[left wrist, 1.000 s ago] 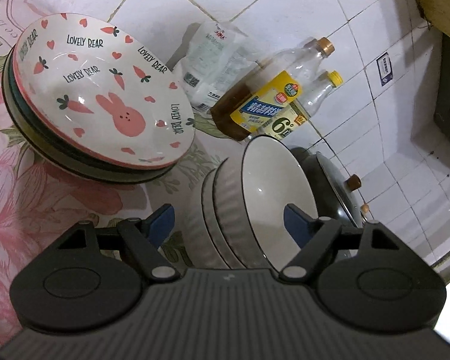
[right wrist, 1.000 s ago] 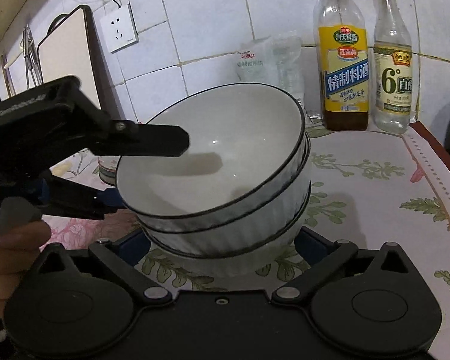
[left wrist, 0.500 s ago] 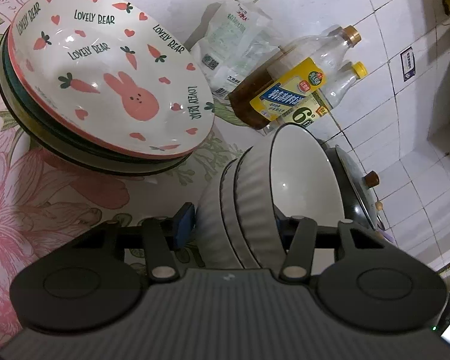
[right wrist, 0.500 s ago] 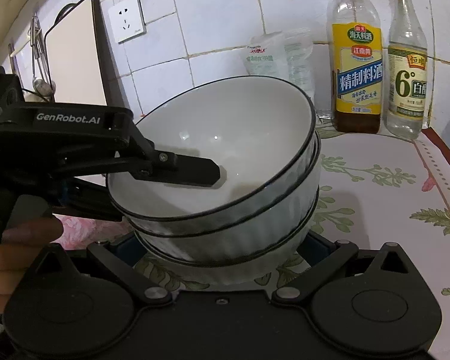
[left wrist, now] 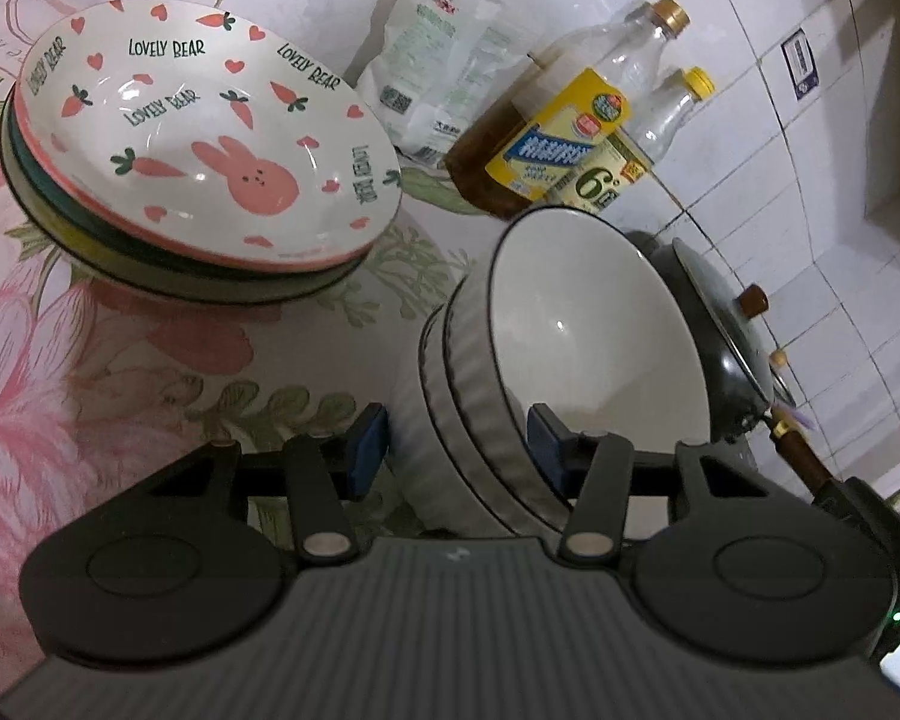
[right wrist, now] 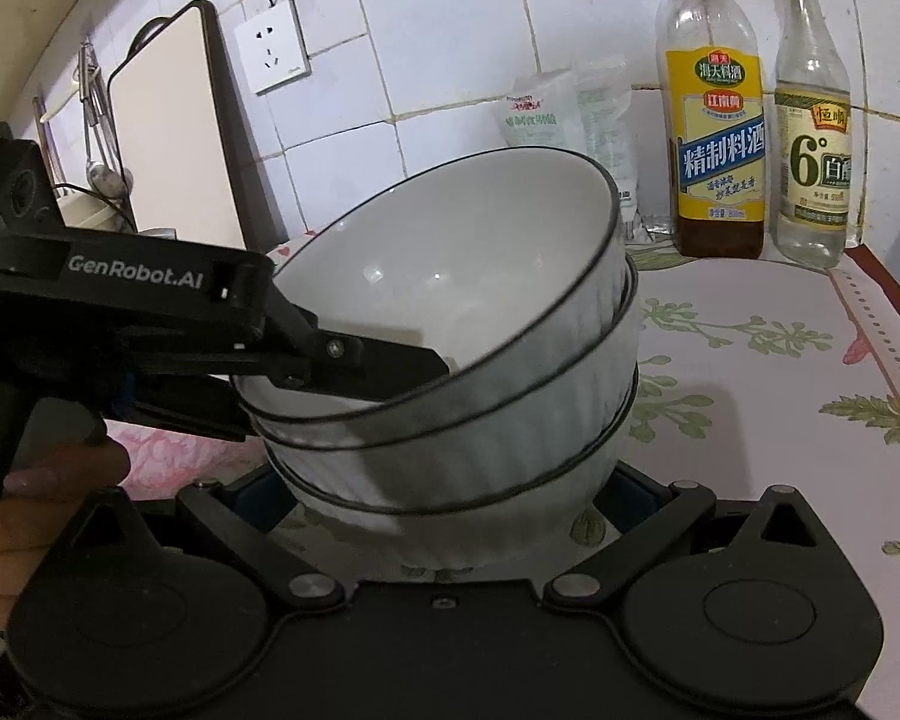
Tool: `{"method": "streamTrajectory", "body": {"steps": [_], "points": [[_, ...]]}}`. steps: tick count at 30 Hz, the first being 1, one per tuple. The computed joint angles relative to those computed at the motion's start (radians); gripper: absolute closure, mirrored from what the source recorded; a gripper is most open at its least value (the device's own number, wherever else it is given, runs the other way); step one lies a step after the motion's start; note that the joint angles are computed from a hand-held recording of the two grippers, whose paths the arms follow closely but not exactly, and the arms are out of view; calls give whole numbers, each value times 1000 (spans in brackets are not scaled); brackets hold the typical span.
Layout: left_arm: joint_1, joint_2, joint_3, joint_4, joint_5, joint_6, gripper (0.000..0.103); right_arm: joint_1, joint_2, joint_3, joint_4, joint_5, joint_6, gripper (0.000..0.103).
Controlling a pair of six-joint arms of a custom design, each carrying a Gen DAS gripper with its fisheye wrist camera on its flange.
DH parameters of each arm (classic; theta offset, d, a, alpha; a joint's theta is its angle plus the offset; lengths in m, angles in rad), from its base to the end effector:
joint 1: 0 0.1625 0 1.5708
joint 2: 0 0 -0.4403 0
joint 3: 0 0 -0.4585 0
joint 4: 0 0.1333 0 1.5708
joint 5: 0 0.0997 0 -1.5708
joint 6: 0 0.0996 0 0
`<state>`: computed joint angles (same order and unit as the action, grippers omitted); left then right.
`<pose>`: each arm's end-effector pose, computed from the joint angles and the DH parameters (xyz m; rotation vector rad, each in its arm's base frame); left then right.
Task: Organize plates and bowls
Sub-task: 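Lift the bowl stack with the left gripper and carry it over the bunny plate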
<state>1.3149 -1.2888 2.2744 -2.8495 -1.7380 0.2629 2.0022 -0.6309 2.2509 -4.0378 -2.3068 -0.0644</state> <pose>-0.0135 -0.5129 0.1380 -0.7906 -2.8371 0.4356 0.2503 -0.3849 -0.0099 0.1778 -2.3409 1.1879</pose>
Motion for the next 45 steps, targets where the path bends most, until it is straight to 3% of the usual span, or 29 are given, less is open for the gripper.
{"method": "streamTrajectory", "body": {"steps": [12,22,30,37,45], "points": [[-6,-101,42,22,-9,30,54,59,45,-19,-120,-8,-90,0],[-21,-210,52,53,16,46,54,104,21,-76,-43,7,-115,0],[-41,-256,22,52,69,52,54,98,-16,-139,68,82,-124,0],[-47,-212,-30,-24,105,74,54,56,-16,-206,101,167,-164,0],[-27,-80,-143,-50,128,64,54,-26,-24,-268,203,260,-177,0]]}}
